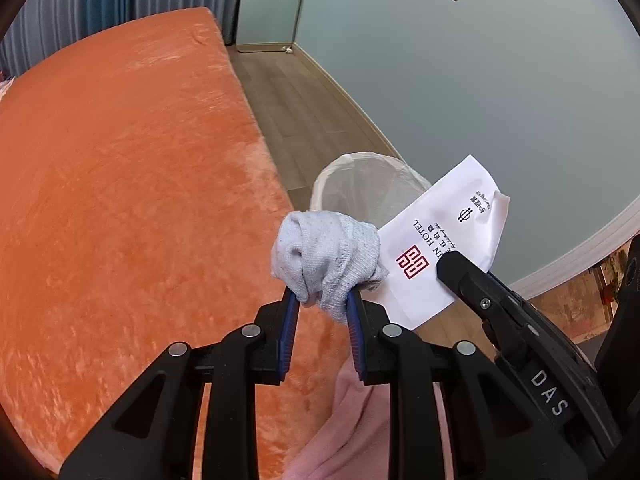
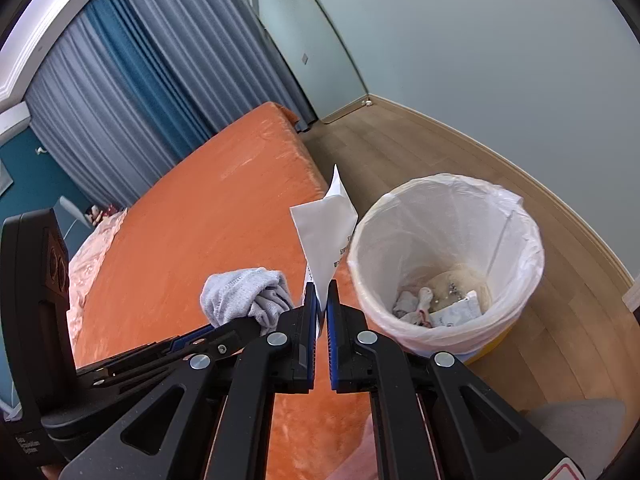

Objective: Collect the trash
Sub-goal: 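Carry the sock and paper tag over the wastebasket with both tools, then open both tools to drop the sock and tag into the wastebasket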

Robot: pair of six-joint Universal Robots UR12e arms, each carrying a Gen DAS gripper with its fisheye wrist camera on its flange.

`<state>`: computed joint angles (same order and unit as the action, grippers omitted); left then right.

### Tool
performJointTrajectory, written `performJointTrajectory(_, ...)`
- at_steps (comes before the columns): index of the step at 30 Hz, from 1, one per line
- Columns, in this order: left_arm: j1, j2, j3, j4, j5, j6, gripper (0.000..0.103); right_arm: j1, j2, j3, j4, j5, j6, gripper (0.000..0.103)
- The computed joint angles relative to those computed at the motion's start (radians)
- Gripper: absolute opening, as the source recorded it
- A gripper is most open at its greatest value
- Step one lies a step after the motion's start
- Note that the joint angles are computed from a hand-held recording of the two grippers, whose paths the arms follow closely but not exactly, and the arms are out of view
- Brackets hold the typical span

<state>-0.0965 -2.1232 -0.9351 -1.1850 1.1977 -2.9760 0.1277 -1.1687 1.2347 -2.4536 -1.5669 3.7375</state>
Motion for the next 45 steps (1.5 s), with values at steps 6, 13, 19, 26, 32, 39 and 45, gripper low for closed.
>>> performJointTrajectory(6, -0.023, -0.02, 0.037, -0.012, -0.009, 0.021, 0.023, -0.027, -0.031, 0.045, -0.032, -0.023, 0.039, 0.005)
performJointTrajectory(13, -0.046, -0.05, 0.089, -0.042, -0.02, 0.044, 0.023, -0.047, -0.052, 0.076, -0.052, -0.045, 0.071, 0.005)
performJointTrajectory(19, -0.062, -0.083, 0.143, -0.071, -0.022, 0.055, 0.024, -0.061, -0.058, 0.091, -0.058, -0.052, 0.083, 0.005)
performJointTrajectory(26, -0.078, -0.119, 0.2, -0.1, -0.014, 0.066, 0.025, -0.072, -0.054, 0.09, -0.056, -0.056, 0.085, 0.005)
performJointTrajectory(32, -0.088, -0.152, 0.251, -0.135, -0.007, 0.073, 0.027, -0.081, -0.042, 0.08, -0.049, -0.051, 0.077, 0.006)
performJointTrajectory(39, -0.093, -0.201, 0.324, -0.16, 0.006, 0.051, 0.03, -0.091, -0.012, 0.044, -0.026, -0.049, 0.061, 0.008)
performJointTrajectory(45, -0.09, -0.227, 0.357, -0.14, 0.028, 0.019, 0.059, -0.09, 0.022, -0.005, 0.007, -0.057, 0.046, 0.012)
